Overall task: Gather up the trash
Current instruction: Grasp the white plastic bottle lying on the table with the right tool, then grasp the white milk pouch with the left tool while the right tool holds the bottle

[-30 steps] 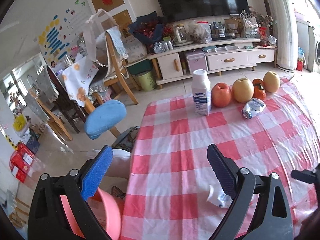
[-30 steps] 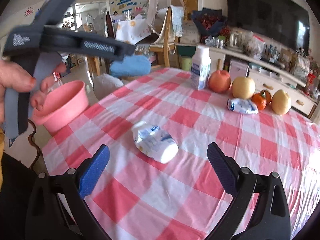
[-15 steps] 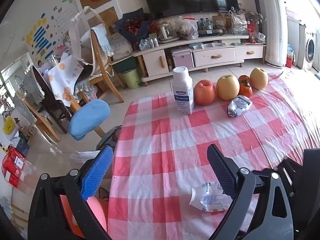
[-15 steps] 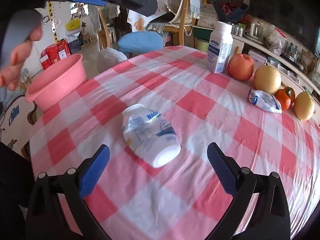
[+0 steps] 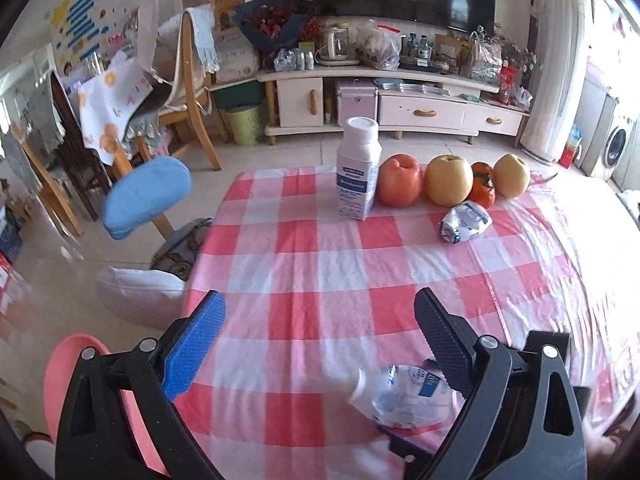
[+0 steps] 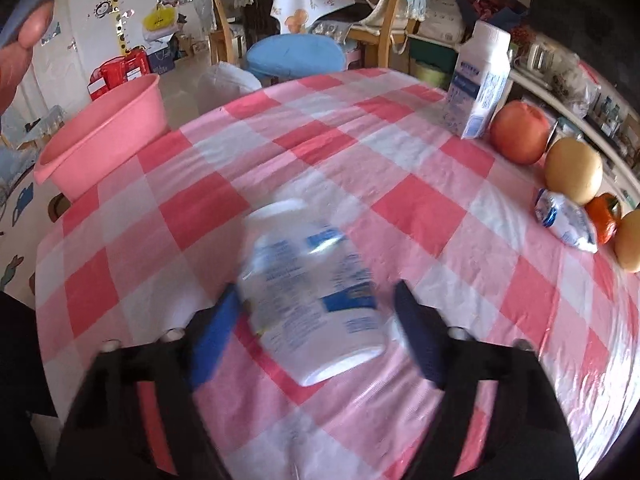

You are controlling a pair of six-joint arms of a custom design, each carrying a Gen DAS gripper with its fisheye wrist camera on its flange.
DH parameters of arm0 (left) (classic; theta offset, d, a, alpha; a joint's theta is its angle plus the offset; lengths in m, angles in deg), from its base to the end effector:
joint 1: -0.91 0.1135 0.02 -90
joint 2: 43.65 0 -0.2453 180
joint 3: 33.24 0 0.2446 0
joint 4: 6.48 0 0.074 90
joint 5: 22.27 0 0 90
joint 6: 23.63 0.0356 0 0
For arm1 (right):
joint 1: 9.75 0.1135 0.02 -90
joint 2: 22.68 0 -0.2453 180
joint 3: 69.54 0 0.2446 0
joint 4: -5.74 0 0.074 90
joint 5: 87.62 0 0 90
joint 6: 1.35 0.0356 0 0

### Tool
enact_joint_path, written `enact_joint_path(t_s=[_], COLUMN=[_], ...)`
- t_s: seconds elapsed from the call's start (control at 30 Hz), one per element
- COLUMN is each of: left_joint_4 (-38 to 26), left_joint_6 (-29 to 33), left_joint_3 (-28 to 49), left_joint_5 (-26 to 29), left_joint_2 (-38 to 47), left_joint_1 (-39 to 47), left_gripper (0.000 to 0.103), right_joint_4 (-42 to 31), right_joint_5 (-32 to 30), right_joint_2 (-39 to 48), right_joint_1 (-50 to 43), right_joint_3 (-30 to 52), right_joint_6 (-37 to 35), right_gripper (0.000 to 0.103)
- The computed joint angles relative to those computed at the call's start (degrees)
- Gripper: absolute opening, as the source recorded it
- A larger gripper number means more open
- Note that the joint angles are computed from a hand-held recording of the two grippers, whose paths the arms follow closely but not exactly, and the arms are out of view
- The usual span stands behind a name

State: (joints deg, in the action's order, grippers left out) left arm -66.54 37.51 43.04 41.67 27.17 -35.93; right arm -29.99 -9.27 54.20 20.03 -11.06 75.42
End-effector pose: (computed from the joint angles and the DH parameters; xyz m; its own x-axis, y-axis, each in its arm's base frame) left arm 0.2049 -0.1340 0.2821 -0.7330 0.0074 -0.6802 -0.0215 0.9992 0.0340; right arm 0.2223 0.1355 0.1870 -0.5498 -0.5729 -0.6078 -0.7345 0.6782 0.0252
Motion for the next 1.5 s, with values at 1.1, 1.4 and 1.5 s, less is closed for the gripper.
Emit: enact_joint_path(t_s=[1.1, 1.4, 1.5], left_joint_4=[10.2, 6.3, 4.8], left_joint_6=[17.6, 18.3, 18.8], left_joint_3=[37.7, 52.6, 56.5], left_joint_5=[6.8, 9.4, 9.8], left_joint_2=[49.2, 62.0, 65.2], left_joint_1=[-5.6, -3.3, -2.8], left_gripper=[0.094, 0.092, 0.091], right_joint_4=[-16.5, -16.8, -16.8], right_joint_5=[-19.5, -20.1, -20.2], right_joint_2=[-0.6, 0.5, 1.1], right_joint_1=[-55.6, -55.4, -55.1], right_joint_3=[10.4, 11.1, 11.5], right_joint_6=[-17.8, -17.4, -16.9], right_gripper=[0.05, 0.05, 0.05])
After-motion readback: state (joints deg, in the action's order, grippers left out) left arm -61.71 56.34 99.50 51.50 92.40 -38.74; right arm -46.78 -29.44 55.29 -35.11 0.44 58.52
